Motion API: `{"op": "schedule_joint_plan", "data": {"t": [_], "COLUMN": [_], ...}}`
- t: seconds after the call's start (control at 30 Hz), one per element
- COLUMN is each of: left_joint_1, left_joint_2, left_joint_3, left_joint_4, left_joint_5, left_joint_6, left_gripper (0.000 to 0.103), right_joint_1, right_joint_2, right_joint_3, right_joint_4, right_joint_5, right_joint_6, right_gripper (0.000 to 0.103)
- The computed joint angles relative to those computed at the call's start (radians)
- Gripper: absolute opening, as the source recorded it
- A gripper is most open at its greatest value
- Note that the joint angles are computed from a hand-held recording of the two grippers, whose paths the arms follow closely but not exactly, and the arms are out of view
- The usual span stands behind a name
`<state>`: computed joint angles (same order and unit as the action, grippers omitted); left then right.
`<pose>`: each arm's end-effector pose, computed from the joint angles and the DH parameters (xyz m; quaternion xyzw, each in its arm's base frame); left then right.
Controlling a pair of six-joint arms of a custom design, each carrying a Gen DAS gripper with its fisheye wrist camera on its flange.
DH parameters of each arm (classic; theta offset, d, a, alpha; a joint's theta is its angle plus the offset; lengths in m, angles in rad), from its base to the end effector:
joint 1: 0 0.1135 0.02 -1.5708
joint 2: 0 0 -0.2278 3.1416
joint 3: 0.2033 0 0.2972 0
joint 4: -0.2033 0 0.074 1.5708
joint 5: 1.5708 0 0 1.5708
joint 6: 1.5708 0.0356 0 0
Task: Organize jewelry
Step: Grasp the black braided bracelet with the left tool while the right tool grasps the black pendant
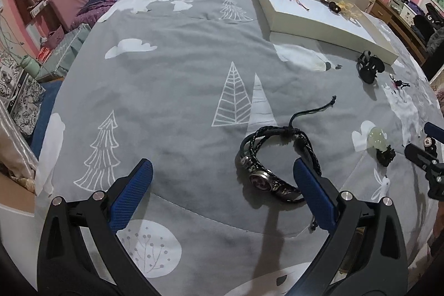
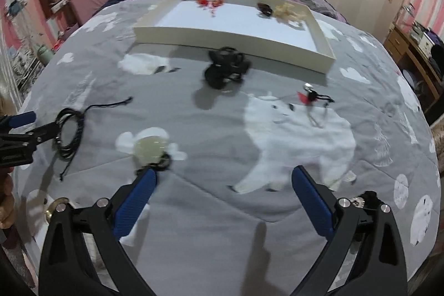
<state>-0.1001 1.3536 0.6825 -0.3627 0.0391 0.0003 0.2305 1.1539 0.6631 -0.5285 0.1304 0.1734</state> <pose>0.2906 -0.0306 0.1078 0.0536 0.9625 -0.0321 0.2640 0.2639 0.0572 0.1444 -0.0097 0.9603 -0.0069 0.2787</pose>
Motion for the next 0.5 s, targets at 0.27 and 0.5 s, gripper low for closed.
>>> {"op": "schedule_joint_plan", "data": {"t": [0.27,0.5], "left_joint_1": [-0.036,-0.021], "left_joint_2": [0.049,0.114], "left_joint_3": [0.024,0.073], "left_joint_4": [0.037,0.018], "left_joint_5": [-0.012,0.026], "left_joint_6": [0.024,0.022], "left_gripper": [0.091,0.068], "right_joint_1": [0.059,0.076], "right_joint_2": [0.102,0.153], "right_joint_3": [0.039,0.055], "right_joint_4": [0.014,0.025], "right_joint_5": [-0.032,-0.087], "right_joint_6": [0.015,0.014], "right_gripper": [0.078,0.053]}}
